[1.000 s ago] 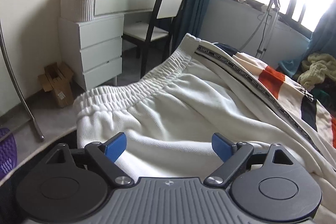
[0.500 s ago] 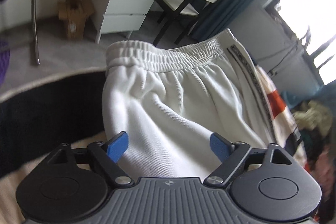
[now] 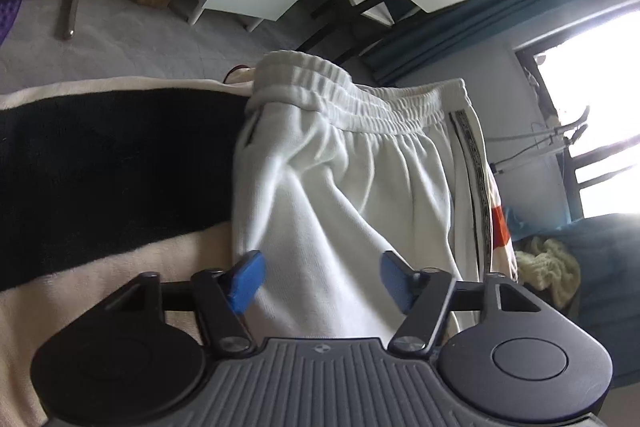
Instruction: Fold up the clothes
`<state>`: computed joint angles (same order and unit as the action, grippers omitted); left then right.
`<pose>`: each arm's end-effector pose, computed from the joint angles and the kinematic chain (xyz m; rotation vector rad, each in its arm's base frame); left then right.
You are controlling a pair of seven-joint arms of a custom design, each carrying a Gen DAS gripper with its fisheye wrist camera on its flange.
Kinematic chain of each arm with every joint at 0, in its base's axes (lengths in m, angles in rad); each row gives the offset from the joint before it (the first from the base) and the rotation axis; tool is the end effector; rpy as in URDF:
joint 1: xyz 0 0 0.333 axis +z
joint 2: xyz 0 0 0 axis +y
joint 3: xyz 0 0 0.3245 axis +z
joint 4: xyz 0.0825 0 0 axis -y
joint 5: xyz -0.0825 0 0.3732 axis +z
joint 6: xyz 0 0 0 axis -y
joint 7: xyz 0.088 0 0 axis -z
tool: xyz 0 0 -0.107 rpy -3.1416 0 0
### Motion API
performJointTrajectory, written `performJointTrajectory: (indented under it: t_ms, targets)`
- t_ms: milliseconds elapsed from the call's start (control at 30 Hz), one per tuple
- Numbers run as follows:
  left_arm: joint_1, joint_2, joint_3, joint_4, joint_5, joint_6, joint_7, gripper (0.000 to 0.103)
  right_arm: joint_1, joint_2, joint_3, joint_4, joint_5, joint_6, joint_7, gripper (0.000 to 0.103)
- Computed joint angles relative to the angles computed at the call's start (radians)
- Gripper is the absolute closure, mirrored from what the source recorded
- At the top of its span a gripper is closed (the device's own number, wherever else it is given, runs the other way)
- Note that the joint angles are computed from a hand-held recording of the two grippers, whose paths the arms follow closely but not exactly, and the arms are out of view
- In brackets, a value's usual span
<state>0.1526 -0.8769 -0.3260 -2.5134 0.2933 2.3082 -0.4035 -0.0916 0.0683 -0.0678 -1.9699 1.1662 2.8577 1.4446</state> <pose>0.3200 -0.0857 0.6175 -2.6035 -0.1709 -1.0013 0.5828 -0.1435 0.5187 -0.5592 2.0604 -0.1393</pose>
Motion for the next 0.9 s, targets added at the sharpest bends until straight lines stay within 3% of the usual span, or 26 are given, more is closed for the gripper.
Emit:
performJointTrajectory:
  t_ms: [167, 233, 367, 433, 567, 700, 900]
  targets:
    - [-0.035, -0.090, 0.041, -0.100, -0.018, 0.112, 0.032, 0.036, 0.003, 0.007, 0.000, -0.001, -0.053, 0.007, 0.072, 0.096]
    - [-0.047, -0.109, 0.057, -0.120, -0.036, 0.129, 0.076, 0.040, 0.001, 0.012, 0.003, 0.004, -0.044, 0.007, 0.076, 0.096]
    - [-0.023, -0.157, 0.038, -0.161, -0.077, 0.166, 0.067, 0.041, 0.003, 0.029, 0.007, 0.015, -0.107, 0.013, 0.135, 0.096]
    - [0.006, -0.187, 0.005, -0.164, -0.088, 0.148, 0.033, 0.041, 0.004, 0.034, 0.007, 0.014, -0.155, 0.018, 0.180, 0.096]
    - [0.052, -0.219, -0.062, -0.105, -0.063, -0.036, -0.017, 0.029, 0.002, 0.041, 0.009, 0.012, -0.227, 0.023, 0.251, 0.096]
    - [0.021, -0.218, -0.014, -0.156, -0.074, 0.037, -0.051, 0.033, -0.003, 0.050, 0.017, 0.015, -0.260, 0.030, 0.289, 0.096]
    - [0.038, -0.130, 0.030, -0.186, -0.028, 0.288, 0.044, 0.036, -0.017, 0.061, 0.040, 0.029, -0.223, 0.048, 0.251, 0.096]
